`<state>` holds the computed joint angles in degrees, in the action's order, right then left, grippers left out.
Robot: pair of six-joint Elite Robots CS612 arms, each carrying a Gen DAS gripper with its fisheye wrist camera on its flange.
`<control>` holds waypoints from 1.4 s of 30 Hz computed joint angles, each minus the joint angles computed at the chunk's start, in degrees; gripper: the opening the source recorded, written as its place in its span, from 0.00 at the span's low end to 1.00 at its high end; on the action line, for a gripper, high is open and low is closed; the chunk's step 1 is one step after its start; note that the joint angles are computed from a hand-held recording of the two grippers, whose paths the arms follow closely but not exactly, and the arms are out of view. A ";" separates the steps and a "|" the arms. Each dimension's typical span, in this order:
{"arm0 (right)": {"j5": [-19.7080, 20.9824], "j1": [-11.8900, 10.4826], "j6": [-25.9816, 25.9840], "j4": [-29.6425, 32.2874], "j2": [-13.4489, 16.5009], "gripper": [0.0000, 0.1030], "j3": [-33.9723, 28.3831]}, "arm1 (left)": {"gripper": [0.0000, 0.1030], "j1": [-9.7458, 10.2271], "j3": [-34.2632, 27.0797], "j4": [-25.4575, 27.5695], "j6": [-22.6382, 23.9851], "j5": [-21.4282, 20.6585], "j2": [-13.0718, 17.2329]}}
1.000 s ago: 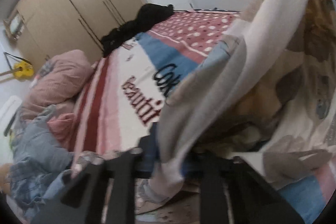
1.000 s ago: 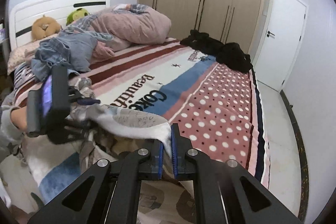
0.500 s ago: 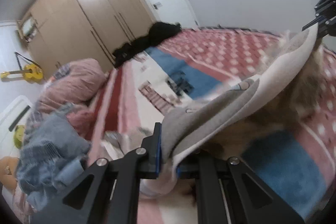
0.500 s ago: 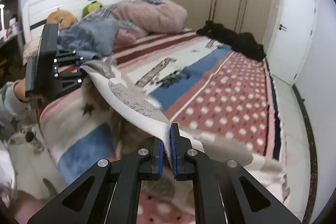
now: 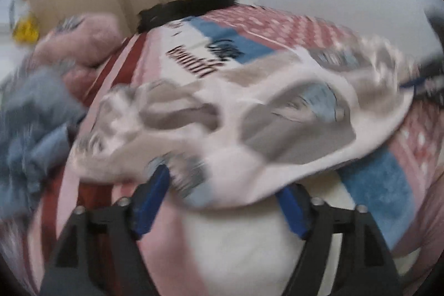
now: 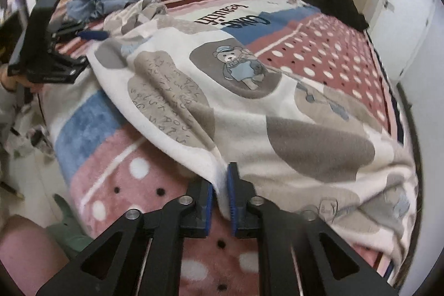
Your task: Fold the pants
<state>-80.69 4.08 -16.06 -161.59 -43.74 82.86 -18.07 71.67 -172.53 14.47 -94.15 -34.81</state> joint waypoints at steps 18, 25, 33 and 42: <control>5.51 -6.80 23.91 -10.92 -3.93 0.52 8.96 | 0.85 6.74 -17.80 5.52 -41.00 -7.44 10.01; 6.15 -6.09 23.18 -10.81 -2.04 0.52 6.34 | 0.21 6.38 -26.21 10.59 -43.76 -5.86 13.63; 6.83 -6.25 23.95 -11.57 -1.44 0.52 5.55 | 0.08 5.46 -15.88 -3.04 -37.66 8.84 7.79; 9.59 -6.70 25.62 -12.71 -1.35 0.52 5.50 | 0.08 7.07 -7.75 -6.83 -35.36 19.94 3.41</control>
<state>-71.09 -2.62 9.56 -174.30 -45.09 88.36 -11.00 63.92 -179.36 -20.89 -74.20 -31.40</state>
